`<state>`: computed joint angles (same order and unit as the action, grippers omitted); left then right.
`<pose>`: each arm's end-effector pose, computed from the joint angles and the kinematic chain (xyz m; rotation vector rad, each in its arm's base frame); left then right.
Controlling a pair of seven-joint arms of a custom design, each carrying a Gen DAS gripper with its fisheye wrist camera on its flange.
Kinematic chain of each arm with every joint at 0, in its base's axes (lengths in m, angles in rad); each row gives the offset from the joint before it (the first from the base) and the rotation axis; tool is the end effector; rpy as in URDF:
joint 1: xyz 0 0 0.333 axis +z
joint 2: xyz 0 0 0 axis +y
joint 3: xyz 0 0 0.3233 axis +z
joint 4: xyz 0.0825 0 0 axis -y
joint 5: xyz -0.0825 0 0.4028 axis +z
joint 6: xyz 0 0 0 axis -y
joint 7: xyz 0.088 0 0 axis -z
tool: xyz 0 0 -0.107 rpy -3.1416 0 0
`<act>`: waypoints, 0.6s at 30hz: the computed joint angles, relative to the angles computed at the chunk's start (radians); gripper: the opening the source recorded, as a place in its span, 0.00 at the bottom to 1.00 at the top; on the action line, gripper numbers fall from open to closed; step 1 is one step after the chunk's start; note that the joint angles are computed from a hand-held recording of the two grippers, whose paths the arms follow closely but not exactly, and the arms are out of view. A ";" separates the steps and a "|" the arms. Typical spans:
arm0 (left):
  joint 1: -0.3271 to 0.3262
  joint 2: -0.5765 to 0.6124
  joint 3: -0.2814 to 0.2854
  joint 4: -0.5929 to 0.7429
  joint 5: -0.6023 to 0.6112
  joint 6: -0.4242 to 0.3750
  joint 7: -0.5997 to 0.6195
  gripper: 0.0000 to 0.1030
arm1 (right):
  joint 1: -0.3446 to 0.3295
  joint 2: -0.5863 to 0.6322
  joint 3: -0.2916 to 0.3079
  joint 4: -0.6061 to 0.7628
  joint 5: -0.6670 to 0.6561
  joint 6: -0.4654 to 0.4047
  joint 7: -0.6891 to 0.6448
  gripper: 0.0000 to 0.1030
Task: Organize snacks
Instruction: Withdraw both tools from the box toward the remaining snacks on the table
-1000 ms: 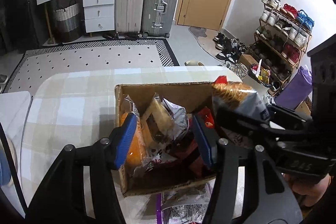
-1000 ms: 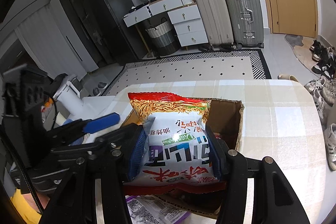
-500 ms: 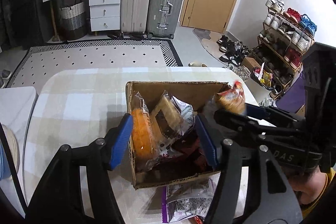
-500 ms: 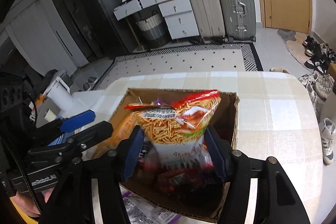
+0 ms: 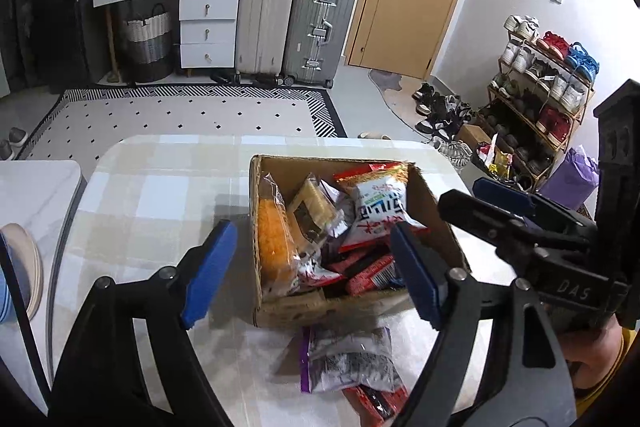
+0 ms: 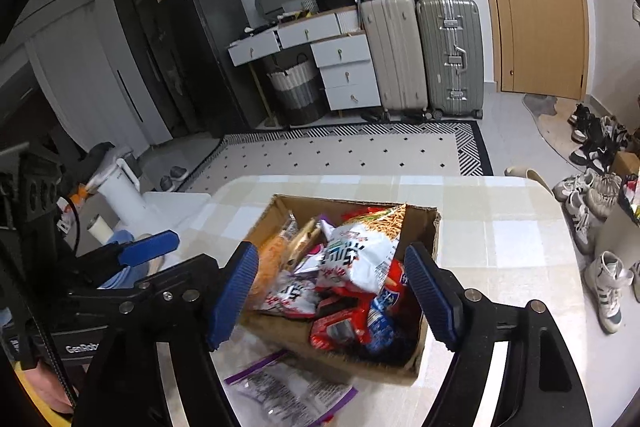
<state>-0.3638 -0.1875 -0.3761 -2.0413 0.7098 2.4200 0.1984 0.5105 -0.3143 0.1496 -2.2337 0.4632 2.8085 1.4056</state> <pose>0.4107 -0.3895 0.5831 -1.9320 1.5737 -0.8899 0.4210 0.3104 0.6010 -1.9046 1.1658 -0.2405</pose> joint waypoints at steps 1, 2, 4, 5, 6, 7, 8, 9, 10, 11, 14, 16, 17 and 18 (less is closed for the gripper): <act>-0.003 -0.009 -0.002 -0.002 -0.003 -0.010 0.001 0.76 | -0.004 -0.015 0.005 -0.011 -0.006 0.004 0.007 0.76; -0.006 -0.021 -0.010 -0.005 0.001 -0.025 -0.009 0.76 | -0.008 -0.035 0.010 -0.023 -0.015 0.006 0.016 0.77; -0.014 -0.046 -0.017 -0.012 -0.005 -0.037 -0.005 0.76 | 0.000 -0.070 0.006 -0.044 -0.012 0.004 0.014 0.77; -0.016 -0.056 -0.023 -0.013 -0.005 -0.045 -0.009 0.76 | -0.001 -0.085 0.009 -0.052 -0.015 0.003 0.020 0.77; -0.019 -0.067 -0.029 -0.014 -0.005 -0.054 -0.011 0.76 | -0.001 -0.104 0.013 -0.065 -0.018 0.006 0.028 0.77; -0.022 -0.081 -0.037 -0.018 -0.004 -0.063 -0.018 0.76 | 0.002 -0.123 0.012 -0.077 -0.018 0.007 0.031 0.77; -0.025 -0.096 -0.043 -0.022 -0.007 -0.073 -0.020 0.77 | 0.008 -0.147 0.009 -0.093 -0.014 0.008 0.031 0.77; -0.027 -0.109 -0.048 -0.025 -0.010 -0.081 -0.023 0.77 | 0.013 -0.170 0.008 -0.106 -0.011 0.011 0.032 0.77; -0.031 -0.129 -0.057 -0.033 -0.012 -0.091 -0.031 0.77 | 0.019 -0.191 0.005 -0.118 -0.008 0.013 0.031 0.78; -0.032 -0.138 -0.065 -0.031 -0.012 -0.101 -0.036 0.77 | 0.022 -0.224 0.009 -0.139 -0.008 0.018 0.036 0.81; -0.038 -0.188 -0.092 -0.049 -0.009 -0.131 -0.060 0.78 | 0.037 -0.312 0.018 -0.198 -0.004 0.048 0.047 0.85; -0.042 -0.226 -0.124 -0.061 0.001 -0.167 -0.097 0.79 | 0.045 -0.380 0.026 -0.243 -0.007 0.066 0.058 0.87; -0.046 -0.238 -0.134 -0.065 0.000 -0.178 -0.103 0.79 | 0.049 -0.405 0.031 -0.260 -0.009 0.074 0.067 0.89; -0.053 -0.253 -0.141 -0.072 -0.003 -0.184 -0.106 0.79 | 0.053 -0.447 0.038 -0.290 -0.009 0.087 0.078 0.90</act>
